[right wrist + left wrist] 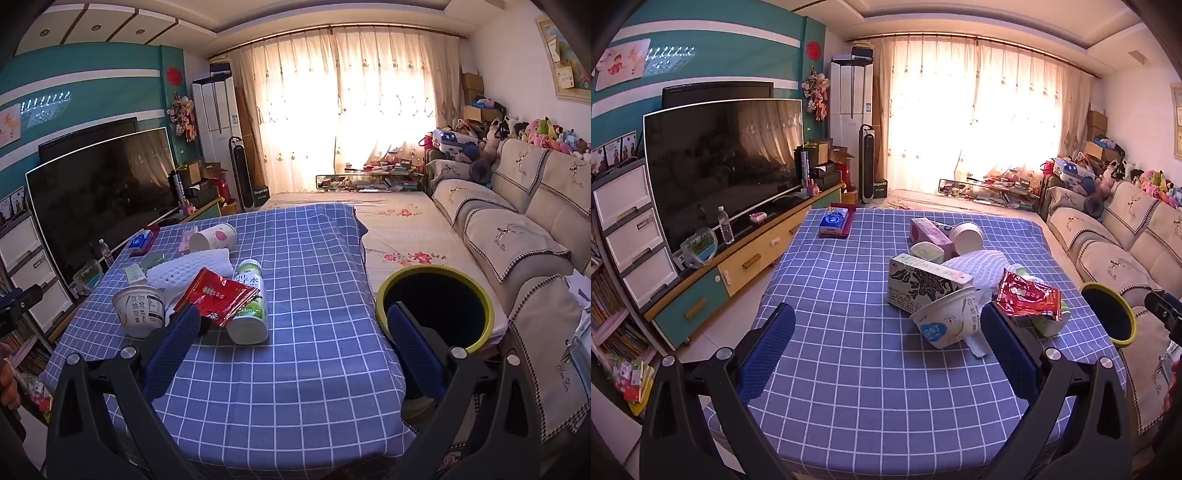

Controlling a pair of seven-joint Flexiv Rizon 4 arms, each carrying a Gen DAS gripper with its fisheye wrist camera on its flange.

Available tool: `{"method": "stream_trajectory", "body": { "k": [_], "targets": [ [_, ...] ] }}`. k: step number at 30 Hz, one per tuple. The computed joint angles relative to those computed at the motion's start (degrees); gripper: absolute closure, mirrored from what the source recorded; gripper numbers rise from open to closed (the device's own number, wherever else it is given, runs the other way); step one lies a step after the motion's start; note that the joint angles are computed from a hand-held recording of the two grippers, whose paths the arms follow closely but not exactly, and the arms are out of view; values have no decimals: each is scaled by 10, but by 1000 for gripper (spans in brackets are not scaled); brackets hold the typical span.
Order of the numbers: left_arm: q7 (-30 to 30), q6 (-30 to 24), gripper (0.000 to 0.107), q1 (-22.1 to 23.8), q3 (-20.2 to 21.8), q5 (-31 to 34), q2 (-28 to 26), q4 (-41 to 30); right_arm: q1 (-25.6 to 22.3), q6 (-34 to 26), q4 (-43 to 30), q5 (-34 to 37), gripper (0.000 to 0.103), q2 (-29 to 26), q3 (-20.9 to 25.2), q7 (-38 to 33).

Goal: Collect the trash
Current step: 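Move the right gripper toward the red snack wrapper on the table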

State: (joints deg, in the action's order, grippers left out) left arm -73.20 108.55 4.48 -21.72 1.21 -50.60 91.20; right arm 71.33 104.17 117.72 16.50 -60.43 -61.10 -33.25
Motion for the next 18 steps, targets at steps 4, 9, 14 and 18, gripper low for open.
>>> {"method": "stream_trajectory", "body": {
  "k": [4,9,14,18],
  "targets": [
    [0,-3,8,0,-1,0,-1,-2,-3,1,-2,-1,6,0,4,-1],
    [-2,1,8,-8,7,-4,2,3,-3,0,-3,0,6,0,4,0],
    [-2,2,8,-5,5,-1,2,4,-4,0,-3,-2,6,2,5,-1],
    [-3,2,8,-4,4,0,2,5,-4,-1,-3,-1,6,1,5,0]
  ]
}}
